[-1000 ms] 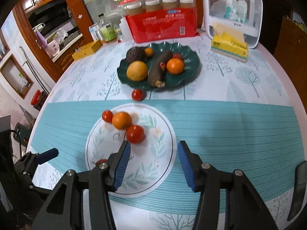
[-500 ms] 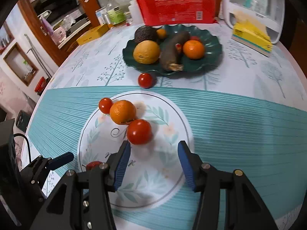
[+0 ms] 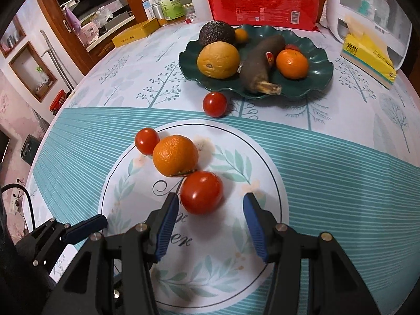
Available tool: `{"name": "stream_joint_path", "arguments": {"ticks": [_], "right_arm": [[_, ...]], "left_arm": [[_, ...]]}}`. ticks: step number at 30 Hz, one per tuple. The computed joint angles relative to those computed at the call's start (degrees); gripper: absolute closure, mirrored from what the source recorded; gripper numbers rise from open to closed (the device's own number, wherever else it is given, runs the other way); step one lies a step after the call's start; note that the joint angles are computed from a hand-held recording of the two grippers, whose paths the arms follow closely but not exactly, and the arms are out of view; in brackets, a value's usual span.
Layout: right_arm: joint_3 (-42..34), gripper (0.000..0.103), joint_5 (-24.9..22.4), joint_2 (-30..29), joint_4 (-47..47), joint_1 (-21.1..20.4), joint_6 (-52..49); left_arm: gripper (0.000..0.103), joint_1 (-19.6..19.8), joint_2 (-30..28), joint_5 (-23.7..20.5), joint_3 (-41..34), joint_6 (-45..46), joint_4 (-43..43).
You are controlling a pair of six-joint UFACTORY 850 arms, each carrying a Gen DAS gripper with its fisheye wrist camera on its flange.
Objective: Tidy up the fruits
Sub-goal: 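Grasp the wrinkled red fruit with the left tool while the right tool grasps a cherry tomato, then carry both fruits onto the green plate and open both tools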
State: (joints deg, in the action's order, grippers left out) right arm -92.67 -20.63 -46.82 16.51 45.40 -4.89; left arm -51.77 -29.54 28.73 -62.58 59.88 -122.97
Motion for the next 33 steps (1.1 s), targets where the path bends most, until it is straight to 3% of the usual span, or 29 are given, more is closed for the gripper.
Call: {"name": "stream_joint_path", "arguments": {"ticks": [9, 12, 14, 23, 33], "right_arm": [[-1.13, 0.051, 0.84, -1.18, -8.25, 1.2, 6.04], [-1.12, 0.061, 1.66, -1.31, -12.01, 1.56, 9.18], [-0.89, 0.069, 1.9, -1.17, -8.67, 1.42, 5.68], [3.1, 0.07, 1.52, 1.67, -5.24, 1.19, 3.31], [10.32, 0.07, 1.09, 9.14, 1.38, 0.76, -1.55]], "left_arm": [[0.074, -0.17, 0.72, -1.32, 0.92, -1.13, 2.06], [0.074, -0.12, 0.95, -1.84, 1.22, -1.45, 2.27], [0.075, -0.11, 1.15, -2.16, 1.47, -1.54, 2.21], [0.075, 0.03, 3.39, -3.24, 2.98, 1.1, -1.05], [0.075, -0.04, 9.19, 0.4, 2.84, 6.52, -5.23]]}}
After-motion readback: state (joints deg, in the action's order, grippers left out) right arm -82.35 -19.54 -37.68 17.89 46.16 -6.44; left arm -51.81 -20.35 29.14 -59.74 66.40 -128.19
